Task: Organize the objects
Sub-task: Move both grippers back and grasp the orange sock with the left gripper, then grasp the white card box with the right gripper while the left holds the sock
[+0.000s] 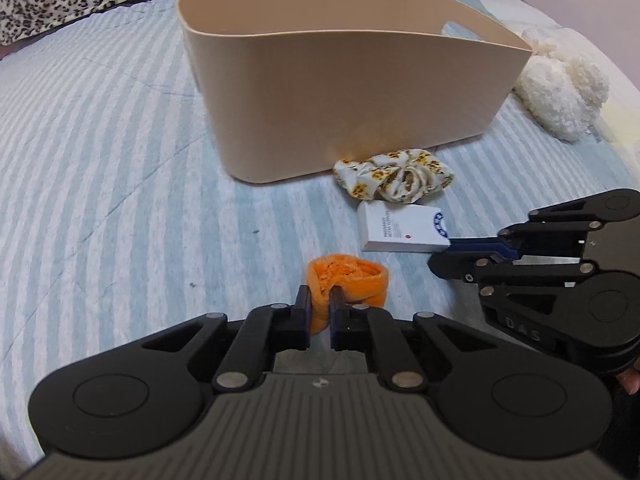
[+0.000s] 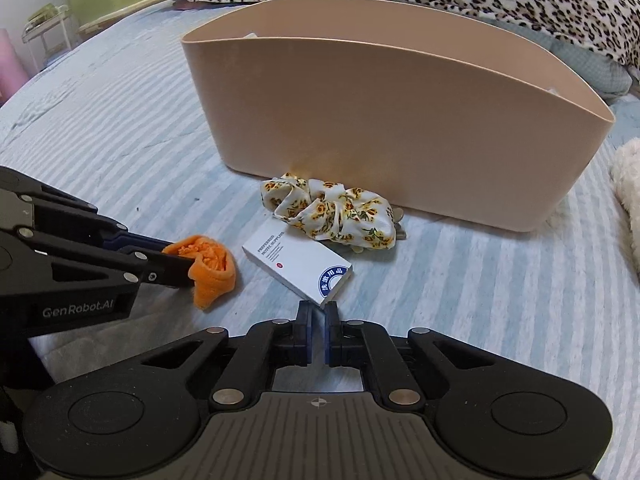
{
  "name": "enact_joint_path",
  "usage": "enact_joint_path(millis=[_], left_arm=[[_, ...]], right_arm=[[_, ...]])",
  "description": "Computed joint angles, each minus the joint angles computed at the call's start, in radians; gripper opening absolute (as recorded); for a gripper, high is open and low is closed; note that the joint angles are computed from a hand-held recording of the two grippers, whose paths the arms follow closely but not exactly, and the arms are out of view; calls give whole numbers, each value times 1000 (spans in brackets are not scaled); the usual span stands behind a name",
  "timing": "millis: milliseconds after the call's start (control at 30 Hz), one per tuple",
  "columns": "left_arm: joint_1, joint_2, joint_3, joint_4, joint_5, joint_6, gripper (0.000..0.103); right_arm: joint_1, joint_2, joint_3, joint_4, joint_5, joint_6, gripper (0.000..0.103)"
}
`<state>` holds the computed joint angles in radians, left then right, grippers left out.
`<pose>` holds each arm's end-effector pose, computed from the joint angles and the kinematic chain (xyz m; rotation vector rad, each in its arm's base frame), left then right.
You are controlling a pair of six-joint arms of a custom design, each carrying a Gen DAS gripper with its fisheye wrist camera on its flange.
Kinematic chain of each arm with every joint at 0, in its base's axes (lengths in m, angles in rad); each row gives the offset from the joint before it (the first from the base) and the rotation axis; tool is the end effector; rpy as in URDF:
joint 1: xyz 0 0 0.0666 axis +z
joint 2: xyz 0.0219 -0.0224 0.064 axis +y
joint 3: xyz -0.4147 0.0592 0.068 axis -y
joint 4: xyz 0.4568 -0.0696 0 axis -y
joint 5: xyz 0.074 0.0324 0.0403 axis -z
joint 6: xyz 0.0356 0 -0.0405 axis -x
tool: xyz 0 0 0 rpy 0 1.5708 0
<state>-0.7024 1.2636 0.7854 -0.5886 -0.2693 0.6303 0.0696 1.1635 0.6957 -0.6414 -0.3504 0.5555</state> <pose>0.3257 -0.2638 0.2413 0.0031 2.5817 -0.1359 0.3737 0.0379 0.2360 -0.9014 2.4382 0.2994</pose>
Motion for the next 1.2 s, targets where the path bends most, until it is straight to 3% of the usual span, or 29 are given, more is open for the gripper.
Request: enact_joint_path(millis=[33,167,200,467,500,567,600,700,767,933,1033,1100,1200], left_arm=[[-1,0,5,-26,-14,12,9],[14,-14,2,-63,-37,52,9],[20,-17,-1,-66,-38,58,9],[39,-9,-8,-46,-50,39,9],[42,-9,-9,-44,-47,38,9],[45,-11,-9,-43,-43,35,9],[45,-14,-10,-42,-42,32,9],[43,-25,-13,-43,-43,30,9],[42,-27,-14,-44,-45,41,9],[45,-37,-13,-70,-60,69,9],[51,-46,-14,-93,-85,92,9],[59,-50,-14,-104,-95,104,9],[76,-55,-19,-97,-88,110,9]], right_arm=[[-5,4,5,-14,-8,3,11],[-14,14,20,-35,-41,-7,53],[-7,13,18,-22,-37,-12,57],[65,37,24,48,18,-3,57],[70,39,22,56,17,-3,54],[76,40,21,55,19,2,35],[77,36,18,54,19,8,31],[76,15,4,58,18,26,27],[70,9,4,41,10,32,2],[58,8,8,7,-3,48,3],[54,8,12,8,-10,47,22],[57,11,14,24,-11,39,44],[75,25,21,51,-1,26,56]])
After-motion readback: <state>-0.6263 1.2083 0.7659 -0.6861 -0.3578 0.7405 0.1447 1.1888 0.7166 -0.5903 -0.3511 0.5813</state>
